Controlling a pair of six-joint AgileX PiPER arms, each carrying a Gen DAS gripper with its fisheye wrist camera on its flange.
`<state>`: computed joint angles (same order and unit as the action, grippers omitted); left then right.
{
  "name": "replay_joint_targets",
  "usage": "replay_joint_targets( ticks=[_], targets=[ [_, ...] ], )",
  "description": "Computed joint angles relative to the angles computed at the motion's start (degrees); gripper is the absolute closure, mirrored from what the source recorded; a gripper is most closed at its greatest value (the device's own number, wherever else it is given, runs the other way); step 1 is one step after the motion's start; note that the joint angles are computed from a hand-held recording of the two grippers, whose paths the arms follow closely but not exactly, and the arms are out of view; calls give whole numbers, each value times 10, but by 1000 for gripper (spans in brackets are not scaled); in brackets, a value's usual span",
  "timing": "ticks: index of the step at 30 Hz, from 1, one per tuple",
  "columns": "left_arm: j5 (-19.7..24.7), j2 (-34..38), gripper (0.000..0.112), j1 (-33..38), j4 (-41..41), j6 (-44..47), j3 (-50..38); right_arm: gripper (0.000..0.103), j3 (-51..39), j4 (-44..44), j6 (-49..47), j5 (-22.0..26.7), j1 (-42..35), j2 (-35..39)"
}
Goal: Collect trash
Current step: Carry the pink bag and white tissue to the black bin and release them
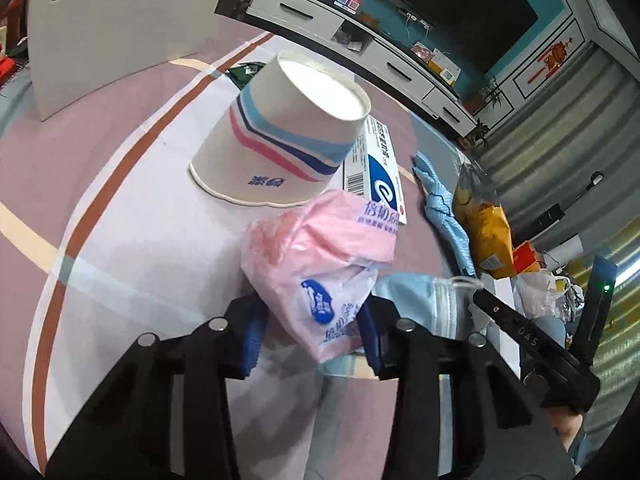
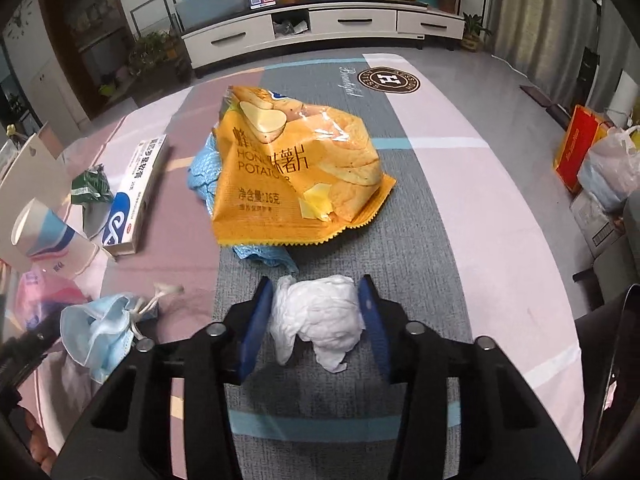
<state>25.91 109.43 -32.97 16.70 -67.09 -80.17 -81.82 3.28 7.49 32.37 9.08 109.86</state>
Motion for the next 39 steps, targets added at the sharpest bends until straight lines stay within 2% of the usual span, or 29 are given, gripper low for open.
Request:
replay_joint_targets(
  ticks=[4, 7, 15, 19, 22, 26, 32, 35, 39],
  targets=[
    [-3, -29, 72, -3, 6, -11, 12, 71, 6, -21, 16, 2, 2, -4],
    [-11, -57, 72, -9, 15, -23, 28, 76, 6, 70, -50, 16, -19, -8],
    [45, -99, 72, -45, 76, -64, 14, 76, 37, 89, -56, 14, -16, -52],
    [35, -120, 71, -59, 123, -96, 31, 76, 65, 109, -80, -16, -13, -86],
    [59, -120, 71, -71, 141, -103, 20, 76, 72, 124, -91, -15, -16, -102],
    [58, -129, 71, -78, 139, -98, 19, 76, 88, 180, -139, -30, -26, -125],
    [77, -135, 71, -102, 196, -131, 15, 76, 97, 226, -173, -36, -37, -151],
    [85, -134, 70, -109, 205, -128, 11, 76, 113, 275, -221, -50, -45, -168],
    [87, -137, 70, -111, 205, -129, 12, 76, 120, 286, -227, -54, -54, -186]
  ],
)
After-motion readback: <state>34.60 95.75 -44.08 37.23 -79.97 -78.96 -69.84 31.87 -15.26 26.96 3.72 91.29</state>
